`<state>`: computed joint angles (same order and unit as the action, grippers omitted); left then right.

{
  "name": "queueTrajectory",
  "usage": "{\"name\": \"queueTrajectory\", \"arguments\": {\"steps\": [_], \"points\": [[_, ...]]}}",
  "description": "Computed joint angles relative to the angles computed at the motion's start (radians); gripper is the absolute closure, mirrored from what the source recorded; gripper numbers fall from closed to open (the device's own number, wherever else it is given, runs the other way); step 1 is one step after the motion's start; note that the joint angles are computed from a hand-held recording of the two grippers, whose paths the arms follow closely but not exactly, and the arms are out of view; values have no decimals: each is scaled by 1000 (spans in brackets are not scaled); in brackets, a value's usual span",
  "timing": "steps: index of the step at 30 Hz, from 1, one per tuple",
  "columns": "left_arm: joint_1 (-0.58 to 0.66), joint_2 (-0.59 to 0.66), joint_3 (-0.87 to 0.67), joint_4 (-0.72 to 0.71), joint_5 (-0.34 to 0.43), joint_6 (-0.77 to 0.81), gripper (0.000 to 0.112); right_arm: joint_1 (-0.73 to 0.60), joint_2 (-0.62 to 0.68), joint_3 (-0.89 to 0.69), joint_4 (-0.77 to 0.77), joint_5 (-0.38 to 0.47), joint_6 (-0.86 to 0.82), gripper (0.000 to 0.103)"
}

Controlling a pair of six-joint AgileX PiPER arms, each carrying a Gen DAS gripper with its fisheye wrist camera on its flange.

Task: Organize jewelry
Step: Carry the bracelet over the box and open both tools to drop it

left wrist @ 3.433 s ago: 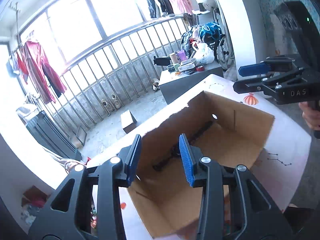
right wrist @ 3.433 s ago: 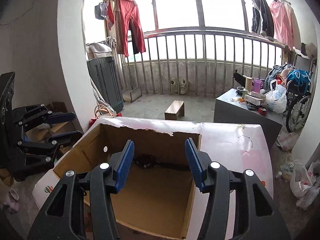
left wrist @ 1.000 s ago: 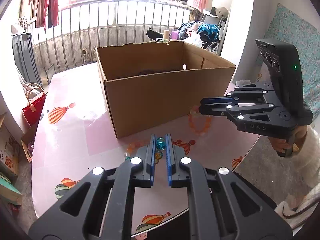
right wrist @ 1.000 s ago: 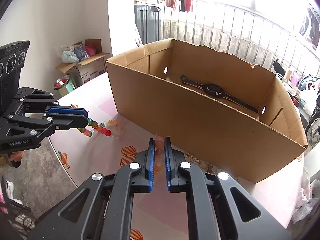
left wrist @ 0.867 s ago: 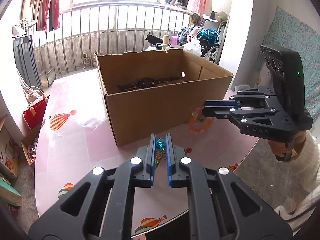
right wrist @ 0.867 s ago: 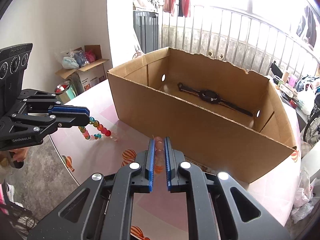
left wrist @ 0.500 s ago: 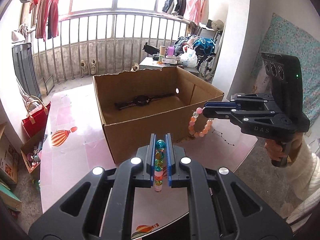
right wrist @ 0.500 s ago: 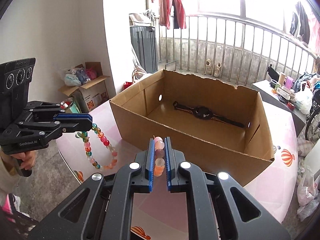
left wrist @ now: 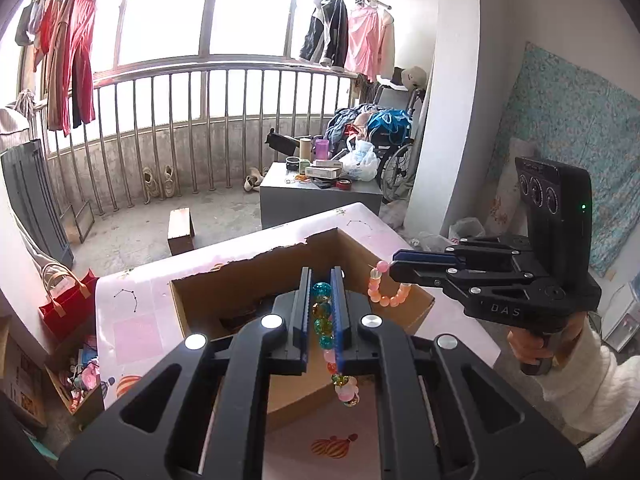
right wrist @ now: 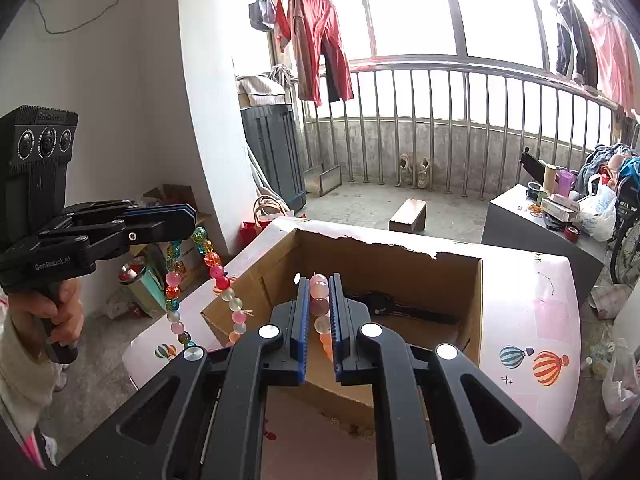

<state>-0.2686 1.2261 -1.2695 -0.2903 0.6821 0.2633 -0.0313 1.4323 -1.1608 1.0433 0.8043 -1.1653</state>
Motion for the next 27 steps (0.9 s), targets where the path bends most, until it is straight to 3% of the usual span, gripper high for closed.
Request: {"name": "queueTrajectory", "arguments": {"steps": [4, 8, 12, 14, 17, 20, 22, 27], "points": [[19, 236, -169, 42, 96, -24, 104, 48, 90, -84, -63, -55, 75, 93], [27, 438, -290, 177, 166, -102, 104, 82, 166, -152, -113, -77, 134, 93], [37, 645, -493, 325, 335, -198, 104, 117, 234, -217, -181, -81, 208, 93], [14, 708, -555, 451, 385, -244, 104, 133, 258, -238, -211, -80, 239, 93], [6, 789, -657, 521, 491, -279, 103, 156, 306, -283, -259, -62, 288, 93], [-20, 780, -638, 634, 462, -329, 96, 192, 352, -337, -345, -55, 361, 93], [-7, 742, -610, 616, 427, -347, 83, 210, 397, -399, -392, -12, 412, 93], [28, 624, -507, 557, 334, -355, 81, 265, 559, -635, -518, 131, 579, 93]]}}
